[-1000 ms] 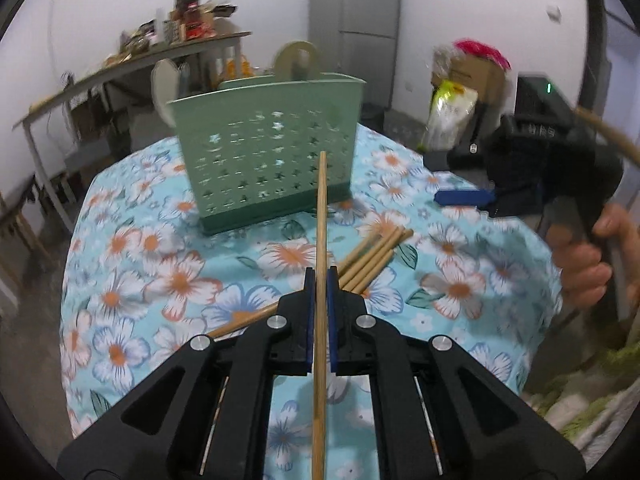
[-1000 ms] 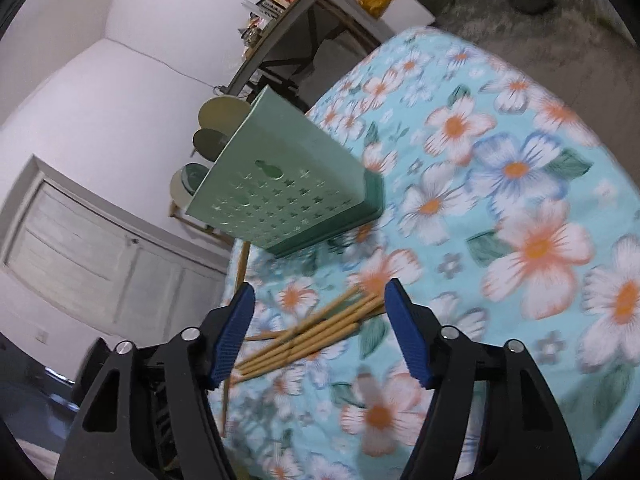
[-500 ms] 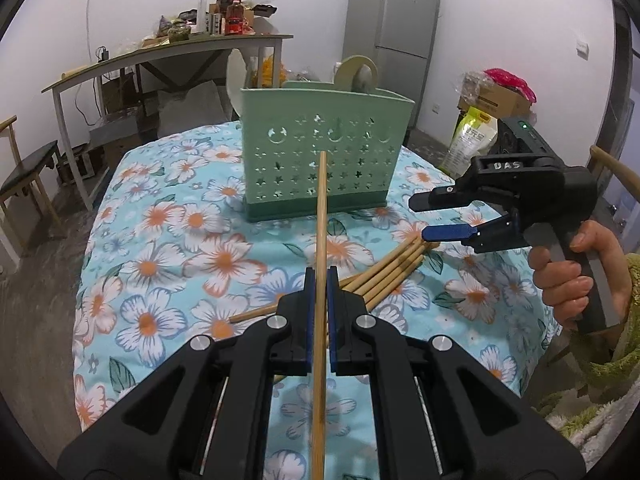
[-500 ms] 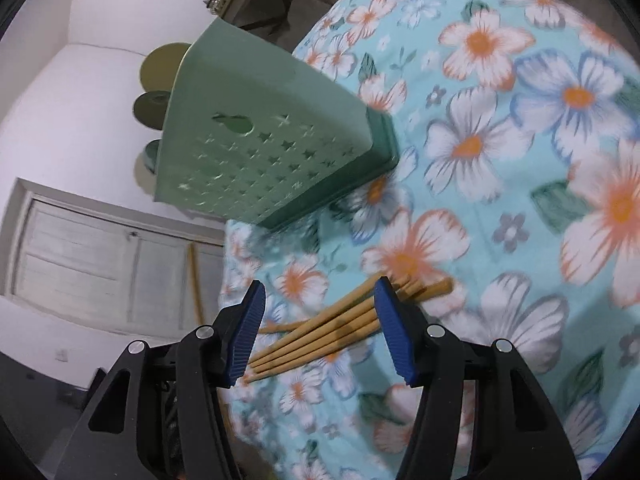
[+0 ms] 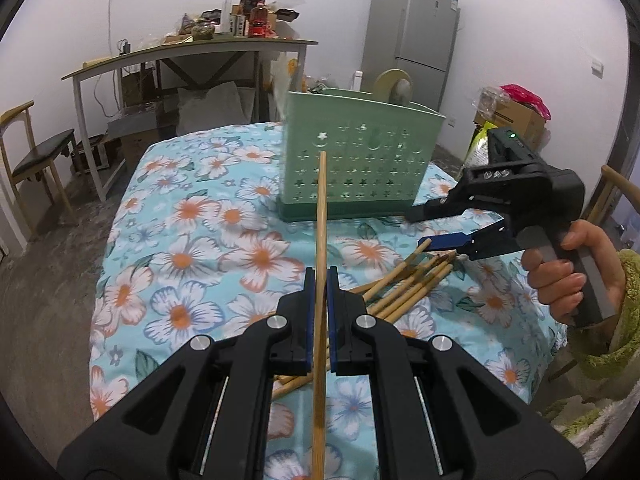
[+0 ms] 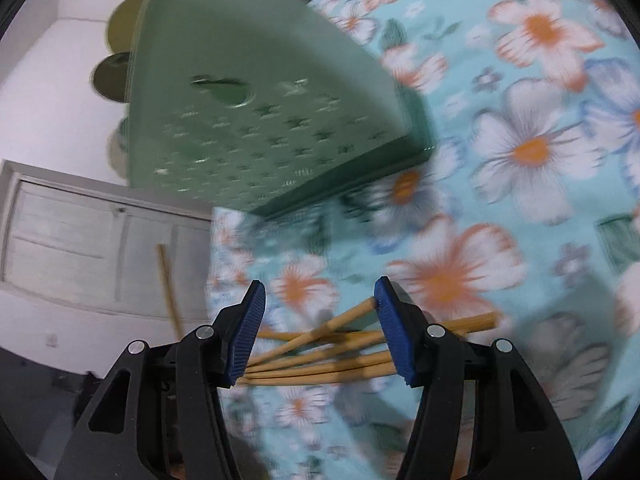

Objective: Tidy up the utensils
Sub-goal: 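Grasp a wooden chopstick with the right tool while the left lifts its chopstick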

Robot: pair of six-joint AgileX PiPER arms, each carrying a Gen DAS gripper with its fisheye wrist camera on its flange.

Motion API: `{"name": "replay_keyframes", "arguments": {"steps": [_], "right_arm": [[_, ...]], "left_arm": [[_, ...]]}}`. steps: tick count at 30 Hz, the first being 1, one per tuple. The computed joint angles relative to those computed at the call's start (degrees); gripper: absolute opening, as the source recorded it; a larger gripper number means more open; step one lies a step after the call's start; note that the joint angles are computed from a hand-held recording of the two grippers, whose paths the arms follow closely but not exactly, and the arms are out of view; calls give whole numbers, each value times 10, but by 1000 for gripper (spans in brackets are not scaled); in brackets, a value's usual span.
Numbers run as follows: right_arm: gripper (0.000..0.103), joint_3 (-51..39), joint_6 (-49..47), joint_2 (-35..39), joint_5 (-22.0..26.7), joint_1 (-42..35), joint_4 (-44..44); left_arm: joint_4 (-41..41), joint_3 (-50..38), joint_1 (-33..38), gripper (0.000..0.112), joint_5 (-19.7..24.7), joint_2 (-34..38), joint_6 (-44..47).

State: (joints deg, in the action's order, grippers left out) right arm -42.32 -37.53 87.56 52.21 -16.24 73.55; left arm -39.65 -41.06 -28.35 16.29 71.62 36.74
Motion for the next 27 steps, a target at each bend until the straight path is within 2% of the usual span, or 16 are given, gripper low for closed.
{"name": "replay_keyframes", "arguments": {"steps": [6,10,11,16,21,27], "right_arm": [[56,3,-4,1,-14,29,47],[56,4,5,13,-39,50,52],[55,-2,6,20,-58,67,58],[34,-21,21,35,-119,119,55],[13,-11,-17,61,-136,138,111],[10,30,-97,31,-93,100,182]], "left_arm": [[-15,7,19,4,4,-8,15],[-20,9,28,4,6,-11,19],[-22,10,29,4,6,-12,20],[-30,11,32,4,7,-11,28],[-15,13,27,4,3,-17,13],[-11,9,32,4,7,-26,7]]}}
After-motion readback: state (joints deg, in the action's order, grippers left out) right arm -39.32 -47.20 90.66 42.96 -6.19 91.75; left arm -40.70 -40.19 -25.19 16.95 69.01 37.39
